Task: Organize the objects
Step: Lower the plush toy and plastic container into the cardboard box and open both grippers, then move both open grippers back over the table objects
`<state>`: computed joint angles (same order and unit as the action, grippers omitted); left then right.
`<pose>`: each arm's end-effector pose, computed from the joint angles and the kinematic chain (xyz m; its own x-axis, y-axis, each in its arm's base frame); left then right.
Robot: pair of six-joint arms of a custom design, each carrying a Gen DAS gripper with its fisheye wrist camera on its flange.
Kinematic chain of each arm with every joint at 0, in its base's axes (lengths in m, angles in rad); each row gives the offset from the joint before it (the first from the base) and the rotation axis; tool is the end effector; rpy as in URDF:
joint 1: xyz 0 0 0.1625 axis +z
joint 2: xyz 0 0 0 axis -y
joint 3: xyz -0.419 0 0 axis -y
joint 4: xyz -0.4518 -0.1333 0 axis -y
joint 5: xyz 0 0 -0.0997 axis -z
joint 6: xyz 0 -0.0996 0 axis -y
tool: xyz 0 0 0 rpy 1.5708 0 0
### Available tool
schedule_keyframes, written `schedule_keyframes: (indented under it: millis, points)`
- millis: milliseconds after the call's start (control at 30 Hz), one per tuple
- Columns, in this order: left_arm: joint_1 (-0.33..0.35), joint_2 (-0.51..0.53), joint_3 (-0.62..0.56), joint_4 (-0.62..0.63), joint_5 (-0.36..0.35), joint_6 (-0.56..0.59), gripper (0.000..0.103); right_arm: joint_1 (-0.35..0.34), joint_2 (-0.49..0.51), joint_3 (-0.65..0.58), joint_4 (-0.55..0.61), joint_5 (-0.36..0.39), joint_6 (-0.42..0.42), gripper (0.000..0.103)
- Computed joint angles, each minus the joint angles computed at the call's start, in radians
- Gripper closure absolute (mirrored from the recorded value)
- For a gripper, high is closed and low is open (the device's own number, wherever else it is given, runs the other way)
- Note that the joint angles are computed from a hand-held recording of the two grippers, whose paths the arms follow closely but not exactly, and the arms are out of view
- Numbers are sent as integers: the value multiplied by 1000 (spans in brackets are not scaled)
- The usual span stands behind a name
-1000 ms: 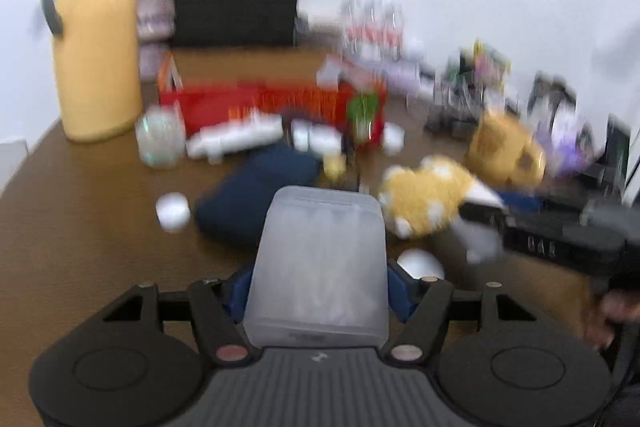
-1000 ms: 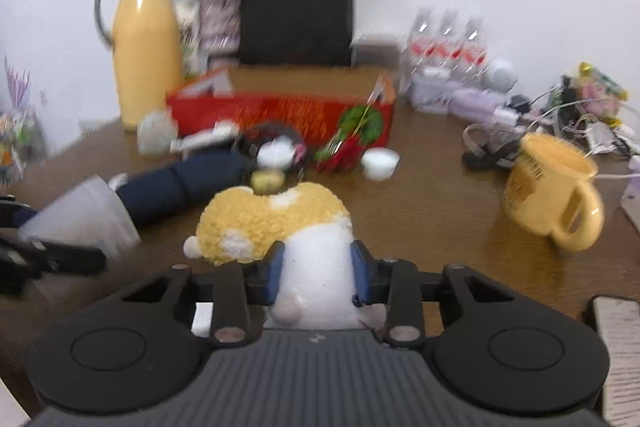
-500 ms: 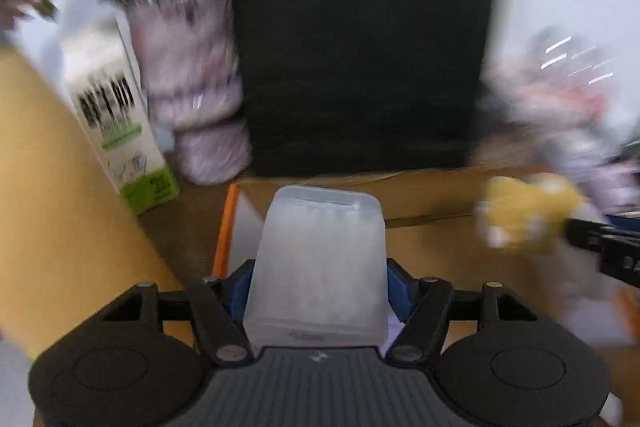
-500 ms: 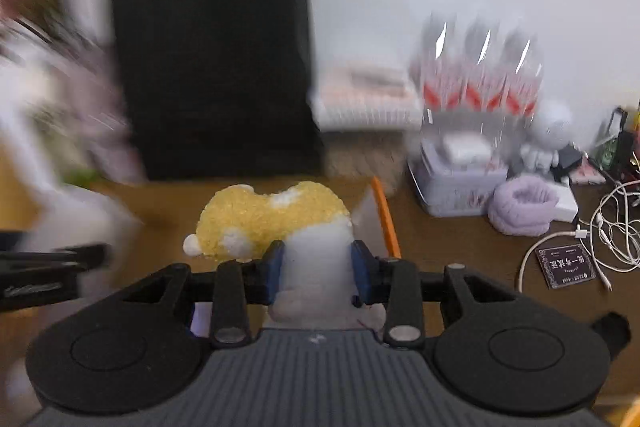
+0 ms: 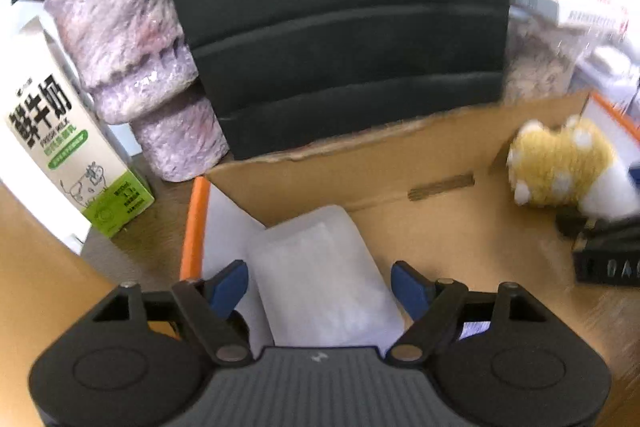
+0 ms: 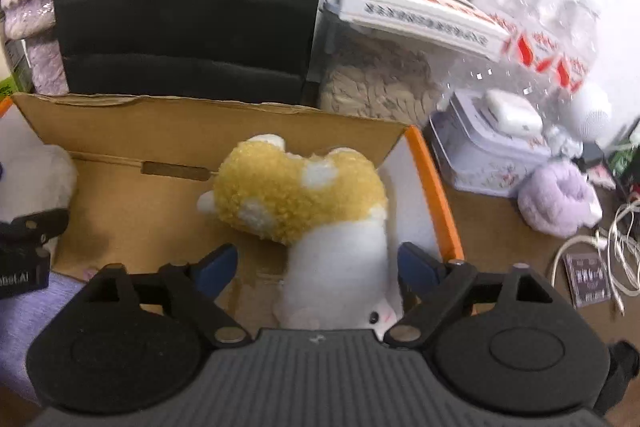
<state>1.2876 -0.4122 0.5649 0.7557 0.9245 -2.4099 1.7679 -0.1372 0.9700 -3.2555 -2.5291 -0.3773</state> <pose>-0.0382 -0.8228 0.1376 -0.5001 0.4072 -0.7642 0.7452 0.6519 -0.1403 0.2129 -0.8016 -0.0771 -0.5887 0.2188 0.7782 -0.3720 0.7814 -0.5011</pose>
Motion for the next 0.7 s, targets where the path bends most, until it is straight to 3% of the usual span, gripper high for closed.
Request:
schedule_keyframes:
  millis: [67,133,300,500,533,600,700]
  points:
    - [-11,-28,18,36,1,-74,25,1,-78,106,41,57,105,1]
    - [-32,-107,100,25,12,-136,25,15,-142,189,14,94,149,0]
    - [-103,-404,439,-98,58,-156,20,103,-263,369,-210,90,59,0]
    - [-134,-854,940,-243,274,-92,7,213,-404,756,-652,181,40,0]
    - [-126,-932,1029,-270,318,-86,1,232,-407,809,-716,187,51,0]
    - [-103,-1061,1171,-301,386,-72,0,261,-401,933,-842,207,95,0]
    - [-58,-1206,1344,-296,431,-70,0,296,-370,1085,-931,201,160,0]
